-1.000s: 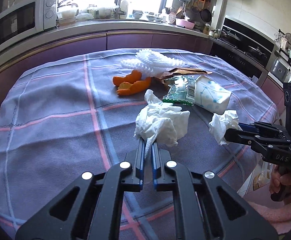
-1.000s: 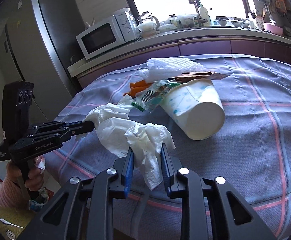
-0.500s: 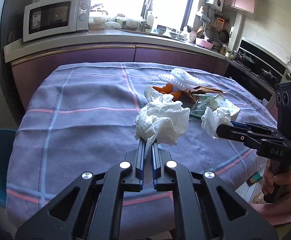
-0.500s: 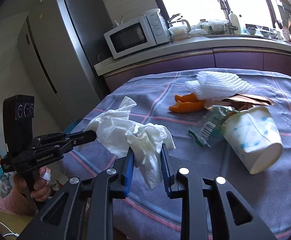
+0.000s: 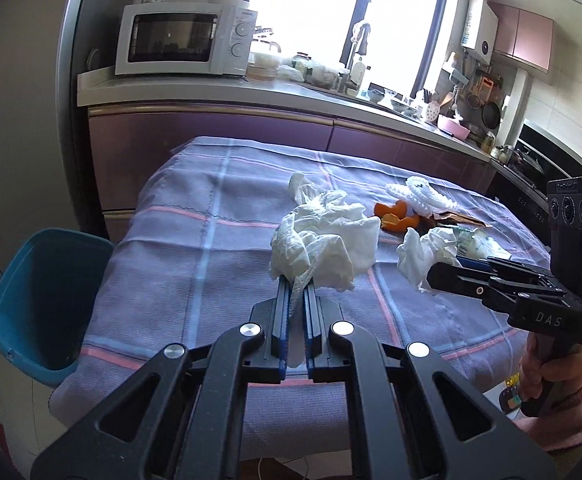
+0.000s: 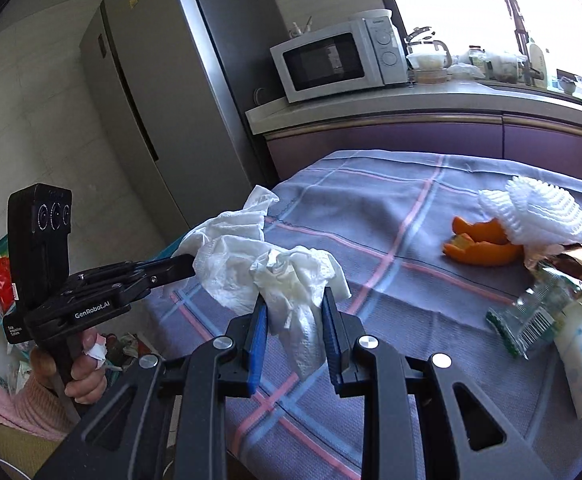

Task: Collect trash
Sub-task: 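Carry both tissues to the teal bin and open both tools over it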

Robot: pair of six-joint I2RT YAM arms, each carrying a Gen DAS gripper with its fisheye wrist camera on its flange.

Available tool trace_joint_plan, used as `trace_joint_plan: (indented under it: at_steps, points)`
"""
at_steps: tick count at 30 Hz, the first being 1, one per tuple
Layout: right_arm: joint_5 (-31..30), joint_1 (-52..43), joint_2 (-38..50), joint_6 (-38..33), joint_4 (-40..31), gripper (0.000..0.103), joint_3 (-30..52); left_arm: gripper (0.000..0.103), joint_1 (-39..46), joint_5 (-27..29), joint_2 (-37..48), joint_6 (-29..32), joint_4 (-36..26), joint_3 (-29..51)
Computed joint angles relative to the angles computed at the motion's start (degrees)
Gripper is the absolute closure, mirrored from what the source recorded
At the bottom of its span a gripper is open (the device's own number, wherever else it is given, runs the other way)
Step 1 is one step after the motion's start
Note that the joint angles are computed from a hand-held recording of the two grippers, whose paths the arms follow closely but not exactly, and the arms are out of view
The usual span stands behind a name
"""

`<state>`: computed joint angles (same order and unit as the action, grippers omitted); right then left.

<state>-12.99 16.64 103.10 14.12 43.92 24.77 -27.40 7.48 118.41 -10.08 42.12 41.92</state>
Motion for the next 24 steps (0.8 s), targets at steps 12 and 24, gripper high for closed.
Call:
trace_joint_plan:
  at_steps: [12, 24]
  points:
    - [-2.5, 5.3, 6.1, -2.9, -8.0, 0.079, 13.9, 0.096, 8.2, -1.5, -3.8, -2.1, 3.8, -6.5]
    - [-3.5, 10.5, 13.5, -6.4, -17.2, 0.078, 29.3, 0.096, 18.8, -1.7, -4.5, -3.0, 6.0, -9.8]
